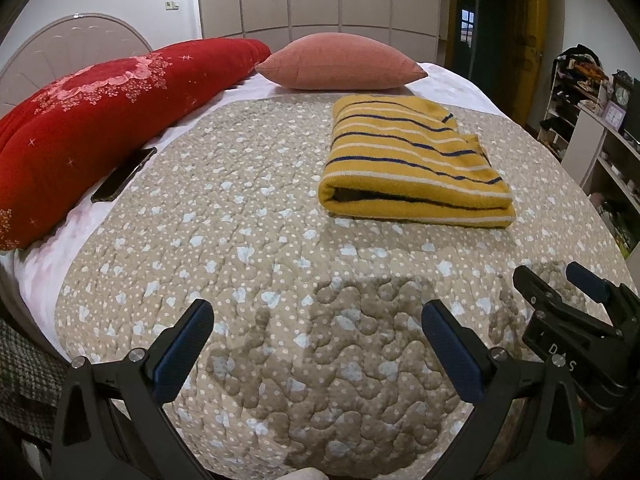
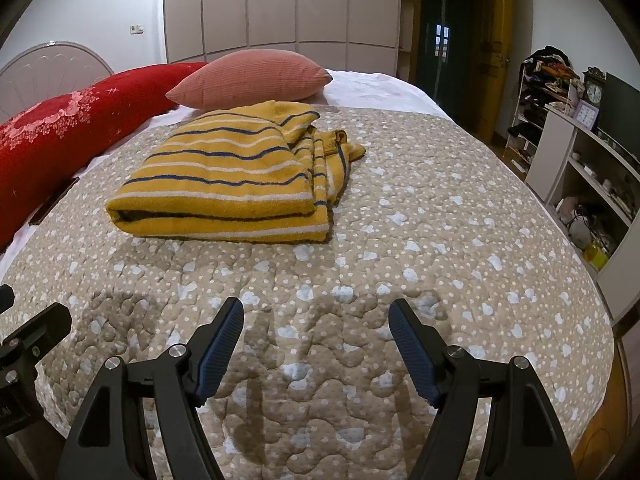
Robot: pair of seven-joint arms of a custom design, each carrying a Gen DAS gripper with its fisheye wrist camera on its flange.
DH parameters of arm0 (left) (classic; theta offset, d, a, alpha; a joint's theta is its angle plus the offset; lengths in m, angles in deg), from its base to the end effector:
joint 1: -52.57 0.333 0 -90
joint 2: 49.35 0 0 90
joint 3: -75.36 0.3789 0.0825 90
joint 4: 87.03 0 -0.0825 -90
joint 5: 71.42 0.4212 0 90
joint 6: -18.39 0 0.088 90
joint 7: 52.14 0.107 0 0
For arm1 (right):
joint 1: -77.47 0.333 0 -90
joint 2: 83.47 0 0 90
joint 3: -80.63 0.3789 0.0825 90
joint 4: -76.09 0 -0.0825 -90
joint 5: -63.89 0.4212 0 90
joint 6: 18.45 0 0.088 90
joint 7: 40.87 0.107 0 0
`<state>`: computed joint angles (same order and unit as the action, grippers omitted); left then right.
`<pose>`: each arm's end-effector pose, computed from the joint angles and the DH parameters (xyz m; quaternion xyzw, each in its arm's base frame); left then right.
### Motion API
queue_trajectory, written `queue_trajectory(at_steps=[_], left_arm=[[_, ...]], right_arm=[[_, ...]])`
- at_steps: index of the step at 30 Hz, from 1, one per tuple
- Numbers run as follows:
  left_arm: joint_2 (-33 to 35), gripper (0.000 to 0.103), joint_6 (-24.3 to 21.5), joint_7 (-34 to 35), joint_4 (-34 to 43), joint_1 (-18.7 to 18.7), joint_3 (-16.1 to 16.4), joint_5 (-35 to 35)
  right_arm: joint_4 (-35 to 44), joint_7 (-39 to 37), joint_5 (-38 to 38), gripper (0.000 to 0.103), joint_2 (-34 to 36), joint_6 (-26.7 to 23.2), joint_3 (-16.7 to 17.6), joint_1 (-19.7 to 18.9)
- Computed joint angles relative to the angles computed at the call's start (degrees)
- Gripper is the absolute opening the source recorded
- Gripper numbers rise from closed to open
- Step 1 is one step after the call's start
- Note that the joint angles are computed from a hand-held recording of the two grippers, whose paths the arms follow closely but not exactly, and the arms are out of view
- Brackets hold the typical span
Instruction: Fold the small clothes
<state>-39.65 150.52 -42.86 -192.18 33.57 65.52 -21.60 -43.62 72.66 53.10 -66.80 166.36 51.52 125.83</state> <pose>0.6069 -0.3084 0.5221 -0.7776 0.5108 -0.1958 0.3100 0.6187 0.2639 0.4380 -0.7009 0.5706 -0.2516 0.3460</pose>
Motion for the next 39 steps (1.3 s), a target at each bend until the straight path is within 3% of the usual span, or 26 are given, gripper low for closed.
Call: queue_trajectory(at_steps=[13,24,28,33,39], left_arm=[[0.0,0.103,1.4,0.9,-0.6,0.3,0.1,-1.0],[-0.3,0.103,0.0,0.5,-0.5,0.1,0.2,-1.0],[0.0,0.103,-0.3,0.6,-0.2,0.0,-0.1,-0.4],[0.3,0.103,-0.7,1.2,0.0,-0.1,0.0,-0.9],[0.1,0.103,-0.1,0.7,-0.4,0.1,0.1,-0.9]], right_arm=[[-0.1,-0.1,0.4,0.080,0.4,0.0,-0.9,0.9],[-0.3,0.1,0.0,0.080,-0.3,0.1,1.8,-1.6],[-0.9,-0.2,1.4,0.083,-0.2,1.2,-1.8,1.8],[-0.8,-1.7,2.9,0.083,-0.2,0.8,0.2,0.1],[-1.0,-2.9,4.3,0.083,0.3,1.1,-2.9,3.5]])
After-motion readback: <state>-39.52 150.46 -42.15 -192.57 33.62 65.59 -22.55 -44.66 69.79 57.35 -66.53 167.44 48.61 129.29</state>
